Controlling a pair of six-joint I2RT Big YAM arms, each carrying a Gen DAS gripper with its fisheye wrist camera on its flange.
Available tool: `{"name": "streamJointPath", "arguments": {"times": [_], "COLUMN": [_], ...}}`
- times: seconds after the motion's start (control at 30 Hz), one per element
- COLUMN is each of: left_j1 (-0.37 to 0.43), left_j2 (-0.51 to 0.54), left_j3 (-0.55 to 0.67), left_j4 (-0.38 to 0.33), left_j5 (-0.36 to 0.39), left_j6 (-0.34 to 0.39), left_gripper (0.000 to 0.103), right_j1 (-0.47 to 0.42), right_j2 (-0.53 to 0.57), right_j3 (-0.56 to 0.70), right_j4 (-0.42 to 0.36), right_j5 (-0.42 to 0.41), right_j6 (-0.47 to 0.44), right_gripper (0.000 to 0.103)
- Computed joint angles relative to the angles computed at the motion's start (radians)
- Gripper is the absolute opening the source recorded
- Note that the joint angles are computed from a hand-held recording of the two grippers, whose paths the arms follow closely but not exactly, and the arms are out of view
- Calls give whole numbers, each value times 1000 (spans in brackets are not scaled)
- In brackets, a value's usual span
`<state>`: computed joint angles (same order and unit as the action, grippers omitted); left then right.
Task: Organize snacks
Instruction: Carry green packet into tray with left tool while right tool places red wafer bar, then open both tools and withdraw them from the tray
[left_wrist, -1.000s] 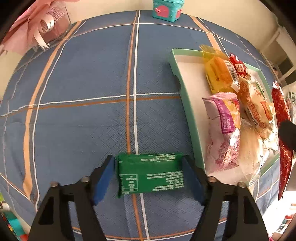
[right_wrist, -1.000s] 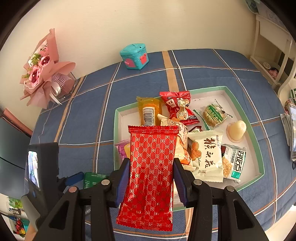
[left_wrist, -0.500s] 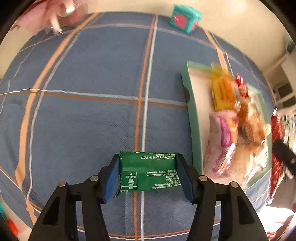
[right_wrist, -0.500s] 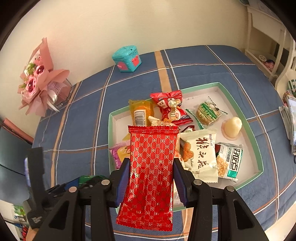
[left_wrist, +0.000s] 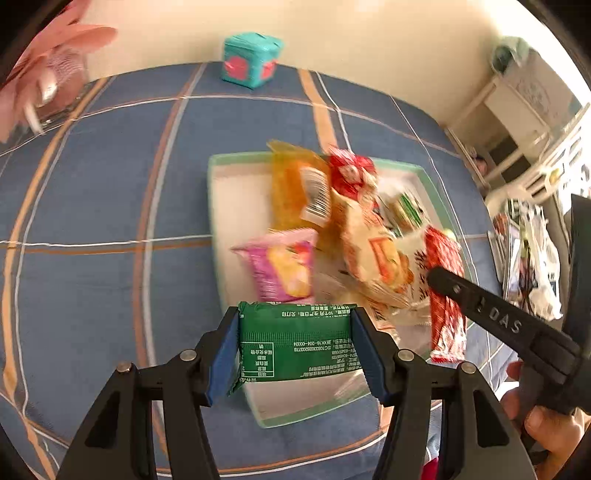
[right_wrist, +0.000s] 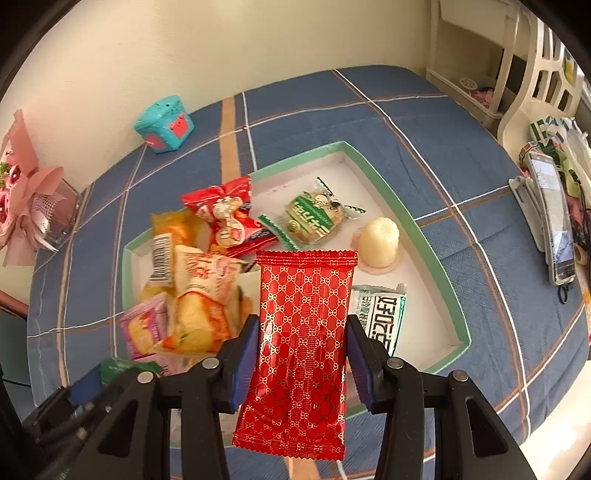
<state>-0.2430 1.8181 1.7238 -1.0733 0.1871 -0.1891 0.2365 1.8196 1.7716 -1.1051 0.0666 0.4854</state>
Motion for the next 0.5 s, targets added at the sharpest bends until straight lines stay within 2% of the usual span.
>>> {"name": "streamJointPath", "arguments": {"times": [0.1,0.2,0.37,0.43,0.5], "left_j1": [-19,-23,-16,-12,-8], "left_j2": [14,22,17,9,-8], "left_j3": [15,21,11,2,-20], "left_j4": [6,10,19,27,48], "left_j5": [-24,-15,4,4,-9], "left_j6": [6,-2,-44,-62,-86], "left_gripper": [62,67,76,88,93], "right_j1": [-8,-8,2,4,10], "right_j2": [10,11,3,-4,-17], "right_j3": [-1,-4,-13,-24,-41], "right_j4": [17,28,43,48,58], "right_j5": [-16,-28,-27,-25,-5], "right_j6": [-11,-16,-31,-34,-33], "right_gripper": [50,54,75,83,94]}}
